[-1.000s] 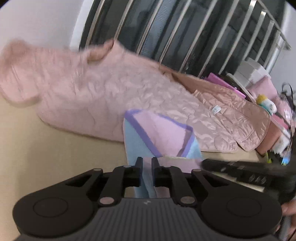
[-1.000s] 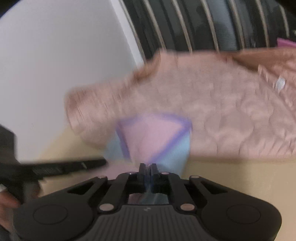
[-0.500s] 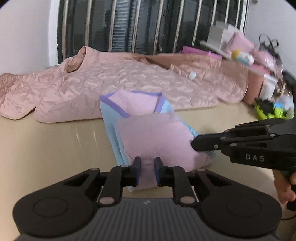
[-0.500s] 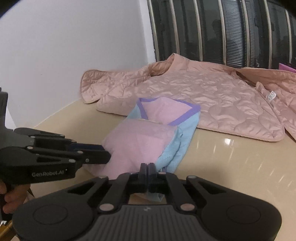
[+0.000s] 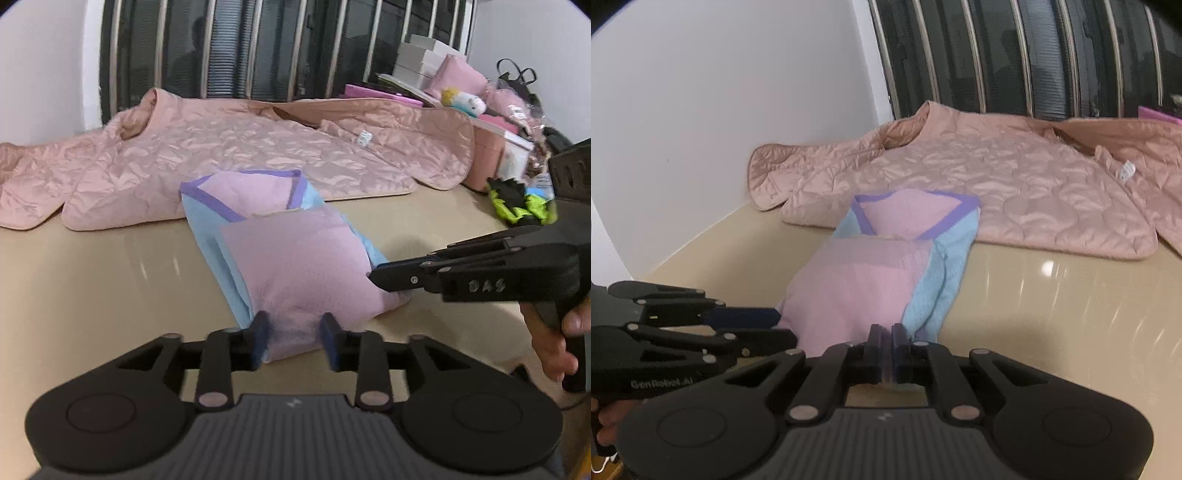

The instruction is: Fold clothes

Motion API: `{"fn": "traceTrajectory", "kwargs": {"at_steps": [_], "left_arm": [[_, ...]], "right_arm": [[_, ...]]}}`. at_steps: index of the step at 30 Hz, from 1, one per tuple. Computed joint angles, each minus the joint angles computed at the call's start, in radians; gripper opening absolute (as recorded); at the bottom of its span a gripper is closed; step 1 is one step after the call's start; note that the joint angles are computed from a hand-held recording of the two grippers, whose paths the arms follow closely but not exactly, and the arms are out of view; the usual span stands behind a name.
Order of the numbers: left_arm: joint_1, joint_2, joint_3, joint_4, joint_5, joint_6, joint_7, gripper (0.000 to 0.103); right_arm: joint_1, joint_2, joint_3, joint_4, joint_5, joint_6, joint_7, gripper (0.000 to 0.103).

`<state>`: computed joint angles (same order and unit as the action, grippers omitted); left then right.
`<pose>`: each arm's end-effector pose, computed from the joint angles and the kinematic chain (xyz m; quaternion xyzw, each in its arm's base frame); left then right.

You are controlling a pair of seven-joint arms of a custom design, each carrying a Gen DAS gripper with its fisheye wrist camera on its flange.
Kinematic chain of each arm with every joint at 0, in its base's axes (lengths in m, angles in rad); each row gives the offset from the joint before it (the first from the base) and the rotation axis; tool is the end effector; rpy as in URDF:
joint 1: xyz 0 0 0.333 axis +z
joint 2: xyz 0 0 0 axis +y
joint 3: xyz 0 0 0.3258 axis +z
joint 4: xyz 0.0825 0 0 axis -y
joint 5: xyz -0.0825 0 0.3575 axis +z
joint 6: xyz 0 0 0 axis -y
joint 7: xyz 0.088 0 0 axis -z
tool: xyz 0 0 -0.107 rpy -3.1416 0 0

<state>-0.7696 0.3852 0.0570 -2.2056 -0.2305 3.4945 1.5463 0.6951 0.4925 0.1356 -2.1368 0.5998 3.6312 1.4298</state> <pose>0.4642 -0.3686 0.3447 -0.4794 0.7621 -0.3990 0.1737 0.4579 0.3819 0.3131 -0.7035 0.5487 -0.1678 0.4195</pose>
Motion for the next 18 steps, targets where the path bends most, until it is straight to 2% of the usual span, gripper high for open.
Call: {"fn": "traceTrajectory", "kwargs": {"at_steps": [1, 2, 3, 4, 5, 6, 8, 9, 10, 11, 12, 13, 14, 15, 16, 18], "left_arm": [[0.039, -0.007, -0.022, -0.004, 0.041, 0.014, -0.030, 0.043], [0.044, -0.005, -0.015, 0.014, 0.016, 0.023, -0.009, 0.044], [0.025, 0.014, 0.011, 0.066, -0.068, 0.005, 0.052, 0.045], [0.022, 0.038, 0.013, 0.128, -0.192, -0.011, 0.155, 0.045], [0.029, 0.069, 0.018, 0.198, -0.248, -0.045, 0.189, 0.045], [0.023, 0.114, 0.058, 0.286, -0.241, -0.116, 0.152, 0.045], [-0.005, 0.214, 0.182, 0.460, -0.064, -0.275, -0.081, 0.044], [-0.032, 0.272, 0.250, 0.548, 0.011, -0.347, -0.177, 0.044], [-0.042, 0.320, 0.283, 0.627, 0.016, -0.420, -0.213, 0.044], [-0.033, 0.352, 0.281, 0.683, -0.036, -0.466, -0.178, 0.044], [-0.004, 0.375, 0.256, 0.728, -0.038, -0.508, -0.194, 0.039], [0.026, 0.399, 0.230, 0.774, -0.034, -0.549, -0.217, 0.030], [0.022, 0.414, 0.240, 0.786, -0.031, -0.538, -0.239, 0.026], [0.024, 0.418, 0.239, 0.787, -0.017, -0.523, -0.246, 0.008], [0.031, 0.420, 0.230, 0.787, 0.007, -0.508, -0.257, 0.005], [0.096, 0.420, 0.142, 0.783, -0.028, -0.452, -0.214, 0.003]], "right_arm": [[-0.036, -0.012, 0.029, -0.013, -0.032, -0.014, 0.026, 0.005], [-0.107, -0.028, 0.084, -0.031, -0.099, -0.027, 0.074, 0.008], [-0.179, -0.047, 0.122, -0.063, -0.236, -0.008, 0.187, 0.008], [-0.216, -0.056, 0.135, -0.073, -0.304, 0.021, 0.239, 0.008], [-0.219, -0.062, 0.125, -0.060, -0.302, 0.032, 0.224, 0.014], [-0.186, -0.059, 0.087, -0.014, -0.230, 0.017, 0.139, 0.022], [-0.052, -0.014, -0.073, 0.139, -0.073, -0.083, 0.008, 0.029], [-0.004, 0.022, -0.160, 0.226, -0.057, -0.172, -0.014, 0.029], [0.046, 0.067, -0.247, 0.314, -0.042, -0.269, -0.009, 0.029], [0.087, 0.116, -0.330, 0.401, -0.043, -0.367, 0.015, 0.028], [0.122, 0.174, -0.416, 0.488, -0.095, -0.472, 0.095, 0.028], [0.142, 0.220, -0.467, 0.557, -0.085, -0.547, 0.104, 0.028], [0.148, 0.263, -0.500, 0.622, -0.086, -0.612, 0.116, 0.028], [0.140, 0.288, -0.507, 0.662, -0.104, -0.654, 0.144, 0.025], [0.126, 0.301, -0.500, 0.684, -0.116, -0.684, 0.159, 0.022], [0.105, 0.315, -0.481, 0.703, -0.135, -0.696, 0.181, 0.006]]}}
